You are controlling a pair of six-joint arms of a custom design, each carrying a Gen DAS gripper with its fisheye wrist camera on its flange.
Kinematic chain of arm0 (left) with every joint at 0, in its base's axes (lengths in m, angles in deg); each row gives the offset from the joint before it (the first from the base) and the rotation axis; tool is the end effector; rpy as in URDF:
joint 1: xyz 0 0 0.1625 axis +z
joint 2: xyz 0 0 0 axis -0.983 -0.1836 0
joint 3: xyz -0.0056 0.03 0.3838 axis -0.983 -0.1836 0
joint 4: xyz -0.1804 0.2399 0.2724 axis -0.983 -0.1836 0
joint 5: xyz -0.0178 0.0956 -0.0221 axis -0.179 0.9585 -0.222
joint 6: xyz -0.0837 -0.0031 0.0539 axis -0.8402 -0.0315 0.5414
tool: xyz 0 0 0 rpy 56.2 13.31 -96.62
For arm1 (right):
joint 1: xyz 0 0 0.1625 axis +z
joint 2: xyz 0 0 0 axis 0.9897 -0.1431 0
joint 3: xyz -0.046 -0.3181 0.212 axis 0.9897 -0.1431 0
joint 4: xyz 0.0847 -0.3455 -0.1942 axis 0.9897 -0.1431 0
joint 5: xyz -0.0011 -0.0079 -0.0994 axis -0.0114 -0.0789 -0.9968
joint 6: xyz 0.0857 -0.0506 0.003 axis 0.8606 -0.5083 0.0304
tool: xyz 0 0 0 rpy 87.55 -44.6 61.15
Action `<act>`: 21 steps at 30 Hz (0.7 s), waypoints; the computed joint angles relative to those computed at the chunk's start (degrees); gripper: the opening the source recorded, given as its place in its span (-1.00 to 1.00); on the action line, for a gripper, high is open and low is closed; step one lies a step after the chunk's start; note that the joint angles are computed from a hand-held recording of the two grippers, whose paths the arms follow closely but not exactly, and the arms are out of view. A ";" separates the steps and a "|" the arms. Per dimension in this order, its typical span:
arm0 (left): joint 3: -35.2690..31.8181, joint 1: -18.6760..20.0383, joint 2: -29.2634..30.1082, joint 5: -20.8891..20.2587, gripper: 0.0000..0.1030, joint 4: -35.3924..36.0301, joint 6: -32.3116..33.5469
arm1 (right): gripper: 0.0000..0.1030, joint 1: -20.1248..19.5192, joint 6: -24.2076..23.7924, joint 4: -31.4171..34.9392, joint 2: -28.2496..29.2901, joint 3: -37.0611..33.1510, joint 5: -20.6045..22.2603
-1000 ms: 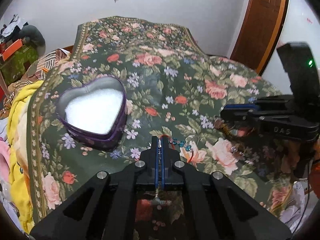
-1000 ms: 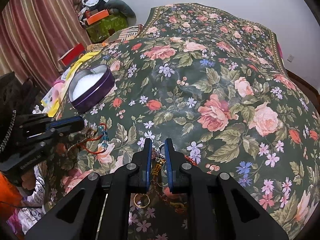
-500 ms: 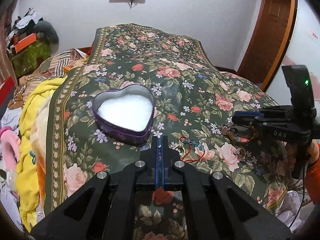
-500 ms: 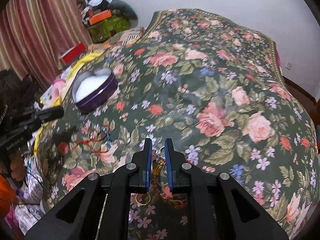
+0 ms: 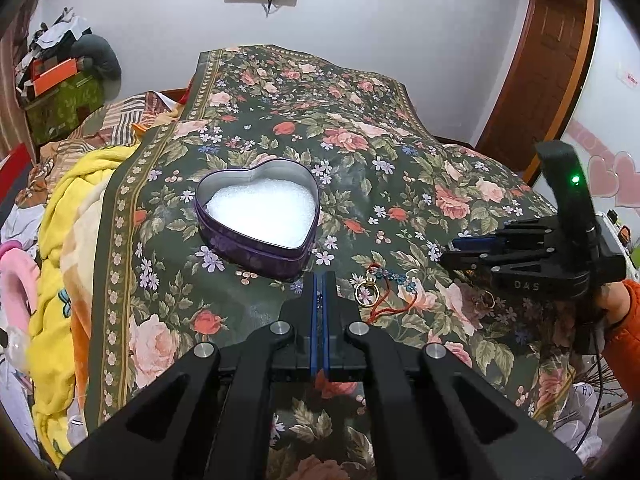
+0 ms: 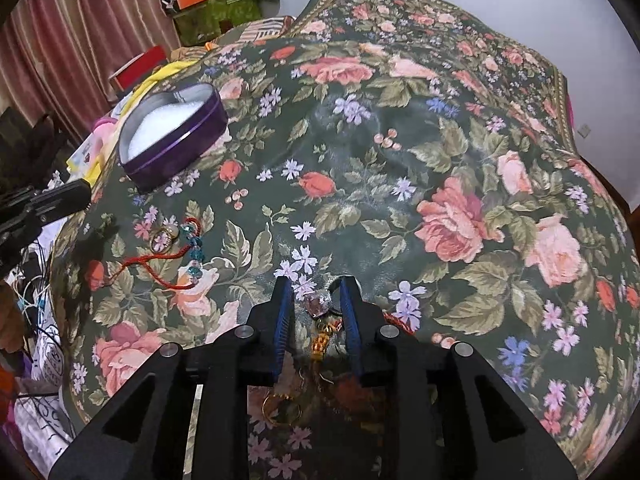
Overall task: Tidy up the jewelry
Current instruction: 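Close left tool on its ring while right tool grasps and lifts the pink-stone ring, then lower both held rings into the heart tin and open both tools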
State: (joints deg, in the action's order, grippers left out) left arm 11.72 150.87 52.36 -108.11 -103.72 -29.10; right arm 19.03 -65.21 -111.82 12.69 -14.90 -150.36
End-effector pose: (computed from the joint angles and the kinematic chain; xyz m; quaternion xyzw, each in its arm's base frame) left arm -0.1083 -0.8259 0.2093 0.3651 0.8924 -0.2158 0.1539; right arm 0.2249 -0.7943 0.0962 0.1371 -0.9096 0.2180 0.3261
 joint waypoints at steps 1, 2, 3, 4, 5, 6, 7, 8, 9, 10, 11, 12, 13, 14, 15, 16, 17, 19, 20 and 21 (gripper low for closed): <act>-0.04 0.06 0.01 -0.09 -1.00 0.00 -0.11 | -0.68 0.10 -0.43 -0.34 0.05 0.03 -0.22; -0.07 0.12 -0.02 -0.22 -1.00 0.03 -0.20 | -0.69 0.17 -0.55 -0.90 -0.15 0.47 -0.14; -0.05 0.15 -0.06 -0.27 -1.00 0.00 -0.24 | -0.70 0.20 -0.54 -1.25 -0.14 0.54 -0.05; -0.04 0.16 -0.10 -0.27 -1.00 -0.05 -0.24 | -0.71 0.27 -0.57 -1.71 -0.32 0.87 0.10; -0.16 0.17 -0.07 -0.29 -1.00 -0.01 -0.26 | -0.72 0.35 -0.52 -2.14 -0.51 1.17 0.31; -0.26 0.20 -0.09 -0.41 -1.00 0.06 -0.32 | -0.73 0.38 -0.46 -2.26 -0.50 1.08 0.63; -0.39 0.23 -0.11 -0.55 -1.00 0.07 -0.38 | -0.73 0.45 -0.45 -2.56 -0.59 1.14 0.99; -0.54 0.24 -0.11 -0.66 -1.00 0.05 -0.45 | -0.73 0.61 -0.51 -3.14 -0.77 1.33 1.30; -0.66 0.24 -0.14 -0.74 -1.00 -0.07 -0.51 | -0.73 0.74 -0.64 -3.55 -0.70 1.15 1.55; -0.90 0.25 -0.16 -0.99 -1.00 -0.09 -0.56 | -0.73 0.88 -0.91 -3.96 -0.64 0.93 2.01; -1.05 0.23 -0.20 -1.20 -1.00 -0.13 -0.59 | -0.73 1.05 -1.24 -4.37 -0.49 0.58 2.30; -1.21 0.18 -0.24 -1.30 -1.00 -0.34 -0.51 | -0.73 1.28 -1.68 -4.97 -0.29 0.15 2.58; -1.30 0.10 -0.30 -1.31 -1.00 -0.73 -0.30 | -0.73 1.46 -2.03 -5.25 -0.06 -0.35 2.93; -1.44 0.00 -0.33 -1.35 -1.00 -1.02 -0.14 | -0.73 1.73 -2.50 -5.68 0.20 -0.99 3.44; -1.62 -0.07 -0.37 -1.50 -1.00 -1.41 0.09 | -0.73 1.91 -2.80 -6.03 0.47 -1.46 3.79; -1.86 -0.14 -0.33 -1.56 -1.00 -1.69 0.27 | -0.73 2.16 -3.29 -6.23 0.90 -2.40 4.35; -2.21 -0.19 -0.26 -1.68 -1.00 -1.92 0.48 | -0.73 2.36 -3.75 -6.36 1.45 -3.48 4.77; -3.21 -0.30 0.01 -2.05 -1.00 -2.24 0.79 | -0.73 2.70 -4.42 -6.28 2.61 -5.77 5.68; -3.73 -0.33 0.18 -2.22 -1.00 -2.36 0.88 | -0.73 2.84 -4.72 -6.03 3.32 -7.20 6.25; -4.40 -0.36 0.41 -2.43 -1.00 -2.34 0.92 | -0.73 2.96 -4.96 -5.75 3.96 -8.51 6.64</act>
